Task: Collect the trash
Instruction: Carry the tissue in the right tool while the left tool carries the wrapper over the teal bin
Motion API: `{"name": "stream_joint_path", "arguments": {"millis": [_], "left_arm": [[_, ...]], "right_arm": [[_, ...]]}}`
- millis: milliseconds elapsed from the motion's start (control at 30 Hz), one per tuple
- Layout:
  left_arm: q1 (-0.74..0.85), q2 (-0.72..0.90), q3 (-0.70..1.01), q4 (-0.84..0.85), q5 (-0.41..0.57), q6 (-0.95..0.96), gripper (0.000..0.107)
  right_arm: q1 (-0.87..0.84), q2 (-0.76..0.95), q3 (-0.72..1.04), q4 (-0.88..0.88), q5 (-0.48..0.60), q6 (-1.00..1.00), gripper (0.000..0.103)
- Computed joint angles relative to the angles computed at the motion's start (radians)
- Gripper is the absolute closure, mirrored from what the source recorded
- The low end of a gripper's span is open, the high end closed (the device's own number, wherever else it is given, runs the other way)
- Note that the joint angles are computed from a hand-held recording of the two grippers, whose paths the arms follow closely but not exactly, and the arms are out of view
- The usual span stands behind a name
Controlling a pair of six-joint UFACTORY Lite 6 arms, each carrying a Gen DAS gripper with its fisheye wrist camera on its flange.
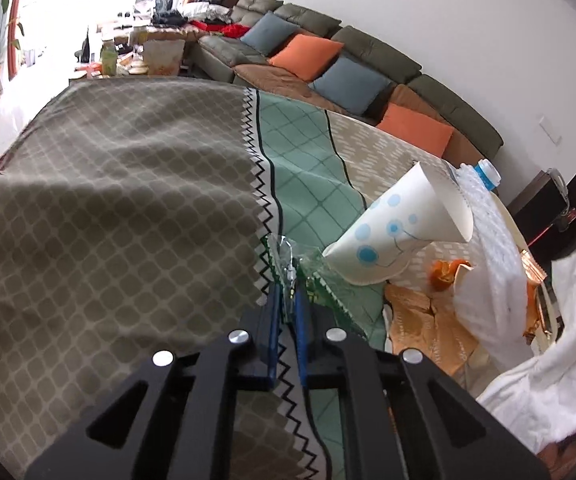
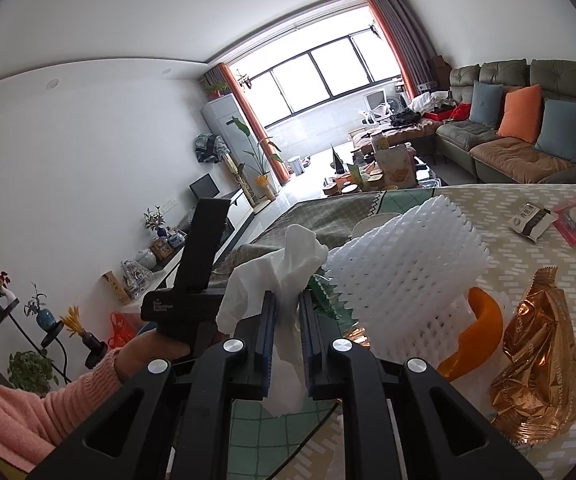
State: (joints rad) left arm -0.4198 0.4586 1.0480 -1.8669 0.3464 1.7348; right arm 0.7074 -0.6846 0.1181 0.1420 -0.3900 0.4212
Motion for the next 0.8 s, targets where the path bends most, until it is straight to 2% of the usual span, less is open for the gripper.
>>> {"name": "stream_joint_path", "arguments": {"millis": [133, 200, 367, 433, 667, 800], "left_arm": [[0.018, -0.074, -0.096, -0.135, 0.024, 0.134, 0.099], [0.034, -0.146, -0.171, -0.208, 0.026, 0.215, 0.099], [0.159, -0.433, -0.425, -0.247, 0.069, 0.304, 0.099], [0.234, -0.552, -0.515, -0.184, 0.079, 0.276, 0.099], [0.68, -0.934, -0.723, 0.304, 0.222, -0.02, 0.098], [0.975, -0.983, -0.74, 0.443, 0.342, -0.021, 0.098]], "right_arm": [[0.008, 0.045, 0.019, -0.018, -0.021, 0.016, 0.09], [-0.018, 0.075, 0.042, -0.102, -0.028, 0.077, 0.09], [-0.002, 0.192, 0.129, -0.157, -0.068, 0.11, 0.089], [0.009, 0.257, 0.186, -0.19, -0.081, 0.127, 0.089], [0.072, 0.558, 0.464, -0.316, -0.132, 0.198, 0.089], [0.111, 0.76, 0.667, -0.396, -0.136, 0.264, 0.089]]}}
